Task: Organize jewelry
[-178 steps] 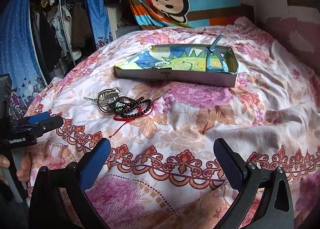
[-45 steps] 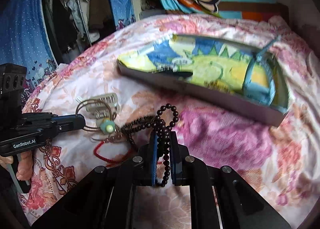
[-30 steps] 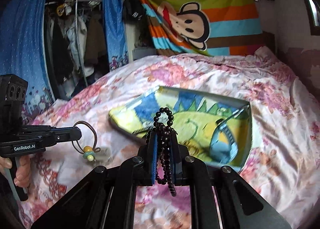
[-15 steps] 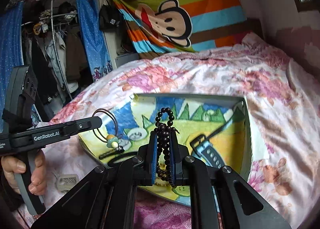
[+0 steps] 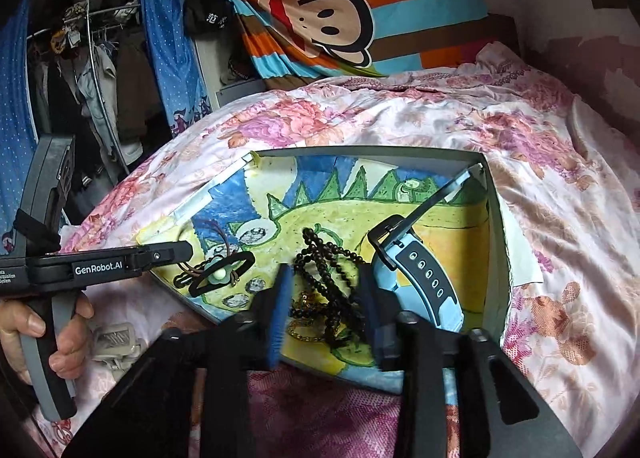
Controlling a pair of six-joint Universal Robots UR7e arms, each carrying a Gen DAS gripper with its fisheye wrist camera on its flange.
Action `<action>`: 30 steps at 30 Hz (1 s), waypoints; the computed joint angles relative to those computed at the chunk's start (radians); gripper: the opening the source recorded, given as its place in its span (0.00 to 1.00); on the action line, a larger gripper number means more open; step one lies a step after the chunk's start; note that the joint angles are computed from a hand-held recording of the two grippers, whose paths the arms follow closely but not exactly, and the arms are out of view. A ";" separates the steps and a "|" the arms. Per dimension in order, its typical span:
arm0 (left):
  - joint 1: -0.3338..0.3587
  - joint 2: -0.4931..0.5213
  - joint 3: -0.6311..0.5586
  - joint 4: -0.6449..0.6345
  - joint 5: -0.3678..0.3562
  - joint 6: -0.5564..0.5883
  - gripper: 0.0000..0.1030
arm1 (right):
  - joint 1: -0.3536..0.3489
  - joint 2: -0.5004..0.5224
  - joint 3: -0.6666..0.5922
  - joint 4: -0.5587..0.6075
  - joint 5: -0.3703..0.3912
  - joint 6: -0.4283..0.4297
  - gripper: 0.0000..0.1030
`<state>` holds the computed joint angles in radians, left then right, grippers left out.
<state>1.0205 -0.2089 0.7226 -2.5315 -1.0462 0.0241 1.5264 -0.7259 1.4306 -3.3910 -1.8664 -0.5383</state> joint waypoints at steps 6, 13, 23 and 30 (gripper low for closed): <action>-0.014 -0.134 0.223 -0.195 -0.029 -0.019 0.79 | 0.036 -0.037 0.070 -0.097 -0.029 -0.022 0.52; -0.069 -0.283 0.502 -0.488 0.058 0.073 1.00 | 0.099 -0.091 0.184 -0.253 -0.043 -0.059 0.82; -0.144 -0.443 0.849 -0.889 0.133 0.282 1.00 | 0.188 -0.119 0.362 -0.502 -0.057 -0.133 0.98; -0.151 -0.515 1.028 -1.054 0.141 0.347 1.00 | 0.214 -0.118 0.509 -0.692 -0.068 -0.162 0.98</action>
<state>0.8695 -0.7234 1.7508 -3.5853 -0.9047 0.3709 1.7404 -0.8442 1.9396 -4.0828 -1.9341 -0.7001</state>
